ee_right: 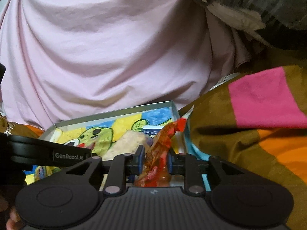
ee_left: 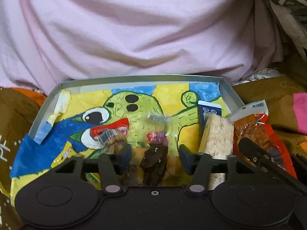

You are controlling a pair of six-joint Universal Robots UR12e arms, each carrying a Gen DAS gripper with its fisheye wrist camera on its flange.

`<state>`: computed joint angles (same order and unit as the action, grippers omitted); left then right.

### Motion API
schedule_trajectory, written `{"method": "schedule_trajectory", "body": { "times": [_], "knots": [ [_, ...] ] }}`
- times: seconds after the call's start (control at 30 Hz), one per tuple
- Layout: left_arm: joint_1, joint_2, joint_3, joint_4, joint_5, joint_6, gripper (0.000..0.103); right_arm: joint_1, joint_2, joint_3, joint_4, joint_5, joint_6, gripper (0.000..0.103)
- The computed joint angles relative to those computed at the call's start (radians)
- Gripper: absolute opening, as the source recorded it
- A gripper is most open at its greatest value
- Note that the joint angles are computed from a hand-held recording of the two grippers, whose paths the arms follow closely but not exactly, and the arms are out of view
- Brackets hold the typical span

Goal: Organize snacks
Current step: 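Lower both packs into the grey tray and open both grippers, then move both tools back from the tray toward the orange and cake pack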

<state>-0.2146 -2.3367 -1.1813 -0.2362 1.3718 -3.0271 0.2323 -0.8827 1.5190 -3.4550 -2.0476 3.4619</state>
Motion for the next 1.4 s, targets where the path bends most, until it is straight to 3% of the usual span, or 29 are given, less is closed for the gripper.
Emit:
{"method": "schedule_trajectory", "body": {
  "times": [0.07, 0.13, 0.2, 0.3, 0.47, 0.7, 1.4],
  "knots": [
    [0.001, 0.001, -0.005, 0.012, -0.004, -0.033, 0.068, 0.004, 0.002, -0.001, -0.012, -0.014, -0.02, 0.053],
    [0.001, 0.003, -0.009, 0.022, 0.002, -0.058, 0.072, 0.007, 0.003, -0.004, -0.02, -0.027, -0.036, 0.056],
    [0.001, 0.006, -0.011, 0.027, 0.018, -0.083, 0.083, 0.008, 0.001, -0.003, -0.025, -0.034, -0.044, 0.065],
    [0.009, 0.012, -0.02, 0.036, 0.014, -0.143, 0.091, 0.007, -0.004, 0.005, -0.04, -0.026, -0.05, 0.079],
    [0.019, 0.028, -0.046, 0.075, 0.014, -0.2, 0.099, 0.016, -0.011, 0.01, -0.062, -0.044, -0.094, 0.089],
    [0.03, 0.071, -0.107, 0.13, -0.001, -0.182, 0.102, 0.037, -0.04, 0.038, -0.102, -0.096, -0.137, 0.102],
    [0.084, 0.267, -0.42, 0.26, -0.108, -0.124, 0.102, 0.118, -0.191, 0.235, -0.131, -0.219, -0.128, 0.103]
  ]
}}
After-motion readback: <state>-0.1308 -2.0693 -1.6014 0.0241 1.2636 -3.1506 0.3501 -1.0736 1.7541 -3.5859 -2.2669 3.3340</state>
